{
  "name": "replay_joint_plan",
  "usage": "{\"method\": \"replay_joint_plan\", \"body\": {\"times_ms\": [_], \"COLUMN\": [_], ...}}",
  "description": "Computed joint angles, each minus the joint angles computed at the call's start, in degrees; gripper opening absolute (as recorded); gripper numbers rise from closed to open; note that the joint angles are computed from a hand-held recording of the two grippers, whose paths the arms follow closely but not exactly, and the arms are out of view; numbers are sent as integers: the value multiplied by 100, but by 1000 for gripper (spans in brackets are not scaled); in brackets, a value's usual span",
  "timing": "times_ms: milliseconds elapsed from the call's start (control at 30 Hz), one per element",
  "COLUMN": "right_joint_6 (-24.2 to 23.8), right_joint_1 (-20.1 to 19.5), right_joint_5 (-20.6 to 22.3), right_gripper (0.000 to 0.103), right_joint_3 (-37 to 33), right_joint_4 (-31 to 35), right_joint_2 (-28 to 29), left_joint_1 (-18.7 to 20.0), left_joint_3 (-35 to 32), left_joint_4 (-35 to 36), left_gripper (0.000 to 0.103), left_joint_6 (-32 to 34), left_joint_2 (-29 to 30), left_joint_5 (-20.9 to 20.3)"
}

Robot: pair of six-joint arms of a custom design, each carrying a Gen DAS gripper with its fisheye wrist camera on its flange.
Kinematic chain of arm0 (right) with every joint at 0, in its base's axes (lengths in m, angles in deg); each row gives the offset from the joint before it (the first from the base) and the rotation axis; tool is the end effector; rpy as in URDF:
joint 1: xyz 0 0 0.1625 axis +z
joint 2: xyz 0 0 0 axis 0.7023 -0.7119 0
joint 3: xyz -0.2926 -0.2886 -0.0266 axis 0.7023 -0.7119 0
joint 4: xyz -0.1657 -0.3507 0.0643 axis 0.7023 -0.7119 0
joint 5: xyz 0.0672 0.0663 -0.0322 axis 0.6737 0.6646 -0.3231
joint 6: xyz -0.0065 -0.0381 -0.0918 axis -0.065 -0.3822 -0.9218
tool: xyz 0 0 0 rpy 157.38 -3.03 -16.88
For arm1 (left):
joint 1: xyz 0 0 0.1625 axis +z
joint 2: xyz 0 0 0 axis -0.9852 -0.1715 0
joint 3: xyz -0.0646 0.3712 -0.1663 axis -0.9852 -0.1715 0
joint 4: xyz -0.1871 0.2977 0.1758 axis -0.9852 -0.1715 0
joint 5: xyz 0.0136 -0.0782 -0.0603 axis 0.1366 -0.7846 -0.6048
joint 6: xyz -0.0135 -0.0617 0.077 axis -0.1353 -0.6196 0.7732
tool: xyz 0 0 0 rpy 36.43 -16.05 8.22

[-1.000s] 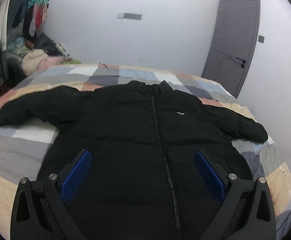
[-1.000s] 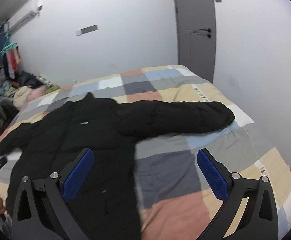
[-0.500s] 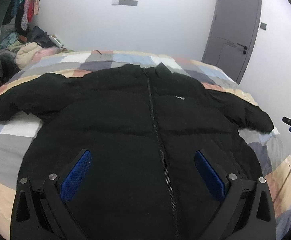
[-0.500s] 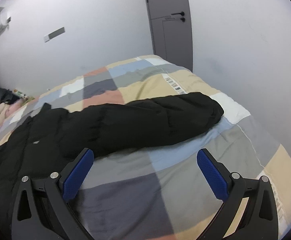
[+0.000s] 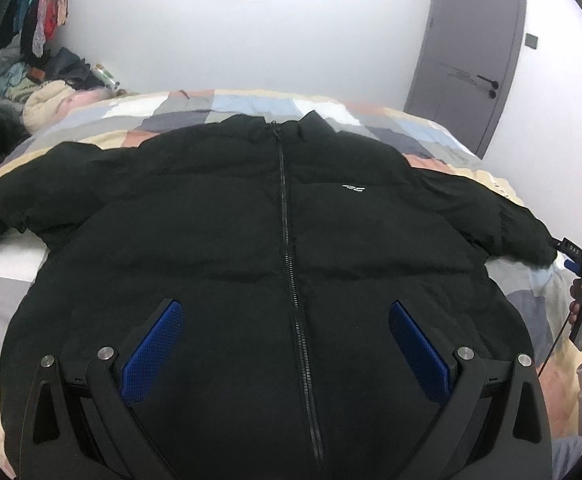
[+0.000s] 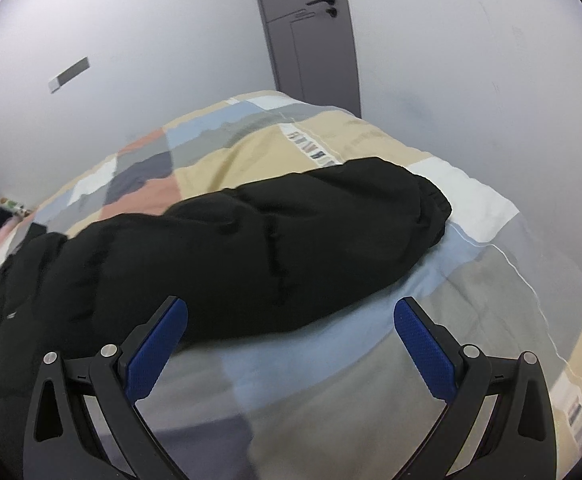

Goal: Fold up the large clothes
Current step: 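Move the right tool to the jacket sleeve cuff and grasp it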

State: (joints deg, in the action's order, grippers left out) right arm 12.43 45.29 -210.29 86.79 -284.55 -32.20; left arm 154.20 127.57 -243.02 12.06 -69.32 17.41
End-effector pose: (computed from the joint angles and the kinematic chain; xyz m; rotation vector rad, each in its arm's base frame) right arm 0.0636 -0.7291 0.1662 -0.3071 -2.0212 1.2502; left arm -0.0253 -0.7627 0.2755 0.5095 2.3895 -0.9048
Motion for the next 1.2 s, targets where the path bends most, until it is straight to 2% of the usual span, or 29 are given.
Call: {"method": "replay_joint_plan", "body": {"times_ms": [100, 200, 400, 433, 533, 667, 700, 767, 800, 833, 867, 933, 1000, 1067, 1200], "right_joint_6": [255, 777, 1895, 2082, 2474, 2686, 2797, 3065, 3149, 3247, 3290, 3237, 3198, 3144, 3025], "right_joint_1": [-206, -434, -838, -924, -1043, -1112, -1146, -1243, -1271, -1315, -1325, -1301, -1287, -1236, -1143], "right_joint_5": [153, 474, 1358, 1646, 1966, 2250, 2429, 2958, 3129, 3403, 3489, 3443, 3423, 3262, 3220], "right_gripper": [103, 103, 103, 103, 103, 101, 97, 80, 78, 71, 59, 47, 43, 32, 19], "right_joint_3": [-118, -46, 80, 91, -10, -128, -118, -104, -108, -151, -197, -315, -308, -211, 15], "right_joint_4": [-4, -77, -29, -24, -37, 2, 23, 70, 79, 157, 266, 407, 397, 389, 276], "right_joint_2": [23, -77, -290, -320, -317, -336, -365, -416, -420, -418, -416, -387, -396, -480, -677], "left_joint_1": [28, 67, 94, 100, 112, 121, 120, 124, 127, 130, 127, 118, 99, 94, 94], "left_joint_3": [-222, -414, -471, -483, -498, -465, -463, -431, -406, -397, -366, -327, -279, -245, -143], "left_joint_4": [145, 303, 198, 211, 221, 197, 183, 125, 106, 107, 92, 34, -60, -121, -322], "left_gripper": [103, 103, 103, 103, 103, 103, 103, 103, 103, 103, 103, 103, 103, 103, 103], "left_joint_6": [-132, -328, -312, -321, -336, -333, -320, -298, -301, -310, -303, -232, -131, -62, 121], "left_joint_2": [148, 242, 274, 275, 273, 234, 230, 205, 182, 166, 143, 120, 101, 80, 23], "left_joint_5": [118, 122, 169, 160, 181, 176, 194, 218, 203, 199, 219, 255, 314, 328, 360]}}
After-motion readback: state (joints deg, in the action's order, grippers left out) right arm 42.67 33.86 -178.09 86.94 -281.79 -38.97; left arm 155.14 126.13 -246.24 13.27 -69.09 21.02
